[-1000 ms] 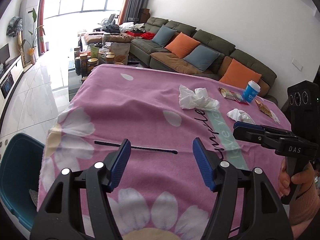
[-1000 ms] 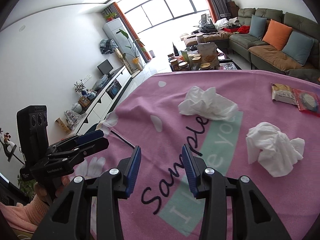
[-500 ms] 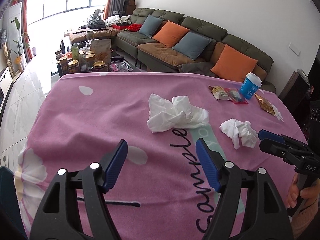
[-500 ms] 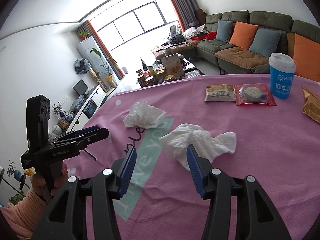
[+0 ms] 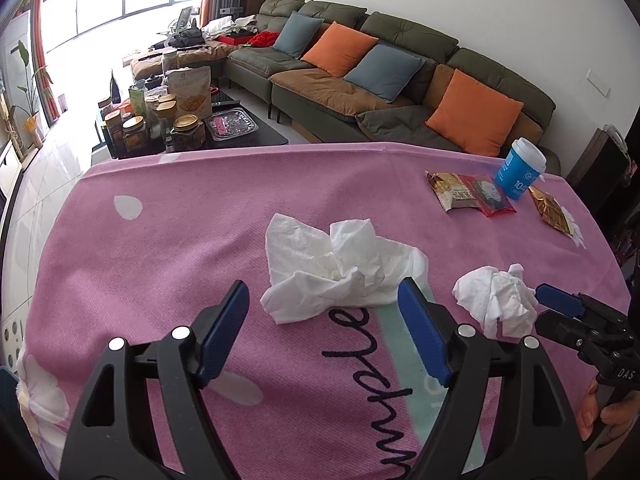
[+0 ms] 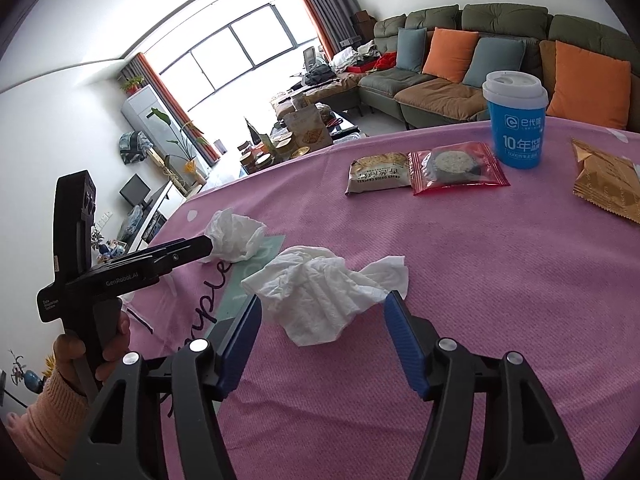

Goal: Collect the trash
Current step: 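Move both open tools back over the table toward the white tissues, then close the left tool on a white tissue while the right tool grasps another tissue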

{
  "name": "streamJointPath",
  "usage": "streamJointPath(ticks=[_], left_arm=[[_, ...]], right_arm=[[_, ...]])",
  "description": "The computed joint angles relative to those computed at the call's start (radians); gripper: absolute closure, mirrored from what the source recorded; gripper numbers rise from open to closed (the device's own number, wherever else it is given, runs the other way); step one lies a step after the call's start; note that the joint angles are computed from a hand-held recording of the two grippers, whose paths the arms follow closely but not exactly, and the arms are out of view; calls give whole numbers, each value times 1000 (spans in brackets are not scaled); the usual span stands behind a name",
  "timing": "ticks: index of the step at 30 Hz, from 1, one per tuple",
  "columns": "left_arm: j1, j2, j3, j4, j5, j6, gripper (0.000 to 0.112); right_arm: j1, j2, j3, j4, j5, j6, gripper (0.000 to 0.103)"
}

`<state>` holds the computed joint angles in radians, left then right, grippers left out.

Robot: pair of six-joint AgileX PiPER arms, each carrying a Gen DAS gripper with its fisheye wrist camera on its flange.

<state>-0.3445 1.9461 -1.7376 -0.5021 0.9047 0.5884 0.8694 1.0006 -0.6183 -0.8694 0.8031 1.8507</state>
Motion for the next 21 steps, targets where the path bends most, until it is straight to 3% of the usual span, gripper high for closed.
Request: streamJointPath(ticks=[13,15,19,21], left_arm=[[-66,88,-89,120,13,-102,43],[-67,93,-99,122,16,-105,53],[-72,80,-77,130,-7,-94,60],[-76,70,-62,133,-20,-85,69]], right_arm=[[-147,77,-42,90,-116,-159,41],[-150,87,-45,96,-115,-166,50],[-153,80,-36,100,-120,-164,58],[-141,76,-35,94,-115,-149,70]])
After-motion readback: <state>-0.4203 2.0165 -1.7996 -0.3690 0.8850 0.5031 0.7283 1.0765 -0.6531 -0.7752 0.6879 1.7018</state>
